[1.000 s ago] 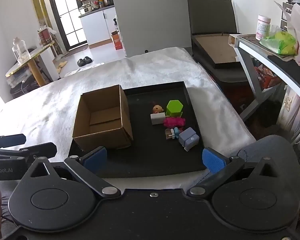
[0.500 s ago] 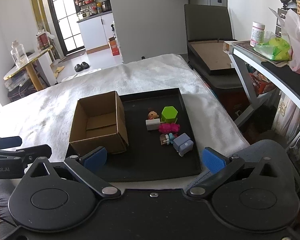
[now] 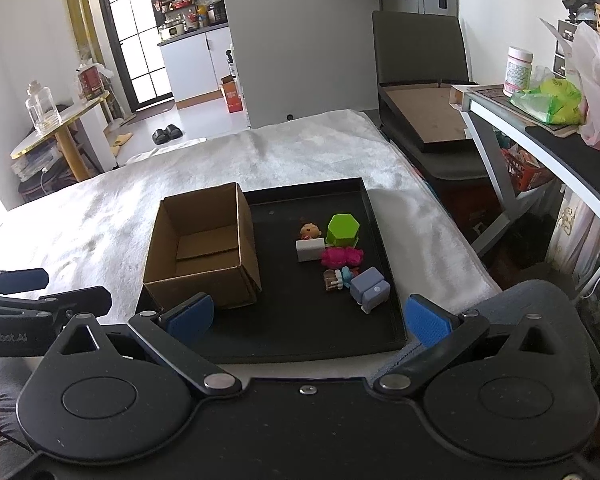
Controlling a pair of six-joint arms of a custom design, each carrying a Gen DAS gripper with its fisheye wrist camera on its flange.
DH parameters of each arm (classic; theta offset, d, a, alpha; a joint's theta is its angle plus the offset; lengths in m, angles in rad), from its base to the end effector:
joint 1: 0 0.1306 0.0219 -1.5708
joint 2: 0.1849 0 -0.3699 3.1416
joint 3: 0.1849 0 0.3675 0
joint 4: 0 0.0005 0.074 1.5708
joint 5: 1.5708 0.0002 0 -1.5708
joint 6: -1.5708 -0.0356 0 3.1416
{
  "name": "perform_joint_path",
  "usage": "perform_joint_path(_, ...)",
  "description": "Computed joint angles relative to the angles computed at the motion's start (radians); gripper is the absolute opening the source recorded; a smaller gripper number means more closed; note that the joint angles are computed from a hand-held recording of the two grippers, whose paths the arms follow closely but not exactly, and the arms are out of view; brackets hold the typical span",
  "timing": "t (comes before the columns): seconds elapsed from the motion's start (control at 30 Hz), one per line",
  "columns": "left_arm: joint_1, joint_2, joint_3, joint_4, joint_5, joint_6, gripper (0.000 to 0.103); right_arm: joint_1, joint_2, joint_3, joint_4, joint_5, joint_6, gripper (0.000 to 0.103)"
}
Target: Organize rigid objects
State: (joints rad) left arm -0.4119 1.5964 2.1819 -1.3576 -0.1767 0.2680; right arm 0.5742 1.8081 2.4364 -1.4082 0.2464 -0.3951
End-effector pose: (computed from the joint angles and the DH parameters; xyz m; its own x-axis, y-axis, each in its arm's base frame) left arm 0.4453 -0.1883 0.6192 -0.6903 0.0171 -0.7233 0.0995 0.9925 -0.0715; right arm 0.4649 0.2898 0.6076 -0.6917 -0.0029 -0.7222 -0.1245 0.9855 0.1153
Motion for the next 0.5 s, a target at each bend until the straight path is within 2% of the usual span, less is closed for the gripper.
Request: perform_joint_path(0.5,-0.003,-0.004,-0.013,0.007,-0.004,0.002,0.102,0.006,-0.005,-0.010,0.004,0.010,0.001,0.103)
